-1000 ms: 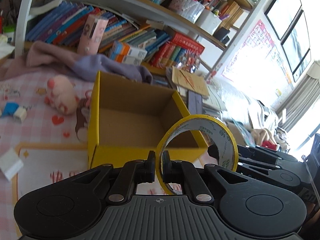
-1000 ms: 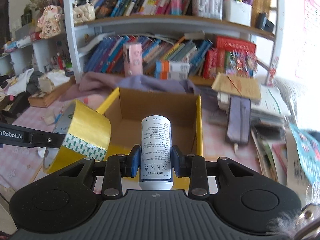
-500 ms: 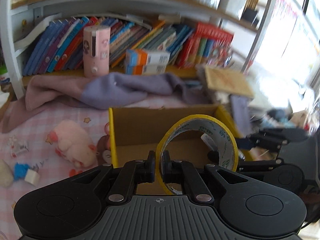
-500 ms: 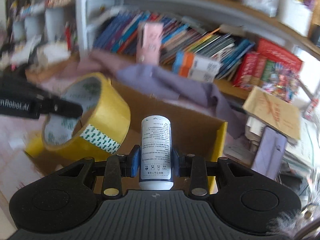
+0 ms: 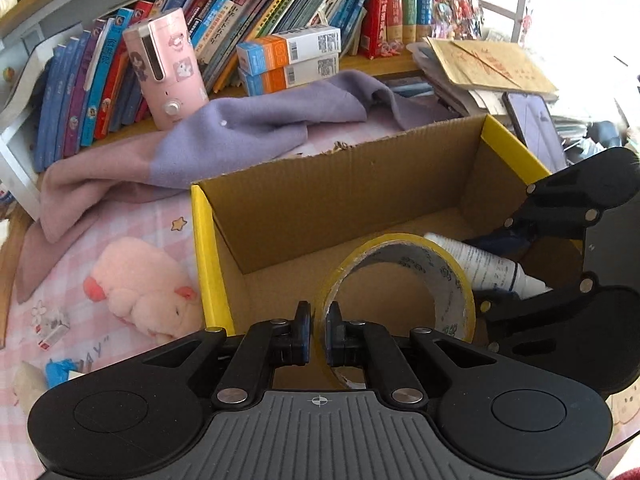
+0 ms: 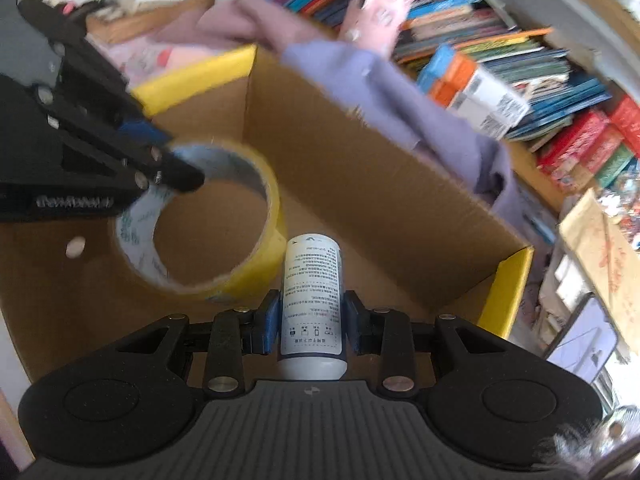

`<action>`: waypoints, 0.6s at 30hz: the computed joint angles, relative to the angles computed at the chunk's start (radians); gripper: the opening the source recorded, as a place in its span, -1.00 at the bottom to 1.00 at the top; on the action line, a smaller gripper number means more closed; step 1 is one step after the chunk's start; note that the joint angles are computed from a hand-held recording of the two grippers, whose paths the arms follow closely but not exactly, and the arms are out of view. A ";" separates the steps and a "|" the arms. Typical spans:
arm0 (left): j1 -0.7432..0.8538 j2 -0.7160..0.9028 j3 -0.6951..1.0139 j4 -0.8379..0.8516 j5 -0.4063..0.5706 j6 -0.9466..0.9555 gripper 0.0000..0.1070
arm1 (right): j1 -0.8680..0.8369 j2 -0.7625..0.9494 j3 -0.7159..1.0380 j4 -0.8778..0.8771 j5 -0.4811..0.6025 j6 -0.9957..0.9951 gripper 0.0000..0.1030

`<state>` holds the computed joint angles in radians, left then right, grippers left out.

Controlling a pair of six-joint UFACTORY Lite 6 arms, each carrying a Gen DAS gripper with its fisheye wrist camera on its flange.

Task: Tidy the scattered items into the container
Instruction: 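Lower the tape roll and bottle into the yellow box with both grippers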

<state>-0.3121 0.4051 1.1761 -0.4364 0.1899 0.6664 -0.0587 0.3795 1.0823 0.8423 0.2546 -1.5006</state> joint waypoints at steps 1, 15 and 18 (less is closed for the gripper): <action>-0.004 -0.004 -0.006 0.030 -0.002 -0.037 -0.88 | 0.000 0.008 0.010 -0.052 0.017 0.031 -0.40; -0.029 -0.059 -0.120 0.143 -0.038 -0.142 -0.85 | 0.018 -0.036 -0.053 -0.183 0.030 0.033 -0.40; -0.032 -0.044 -0.115 0.058 -0.050 -0.034 -0.81 | 0.006 -0.072 -0.096 -0.158 0.022 0.030 -0.40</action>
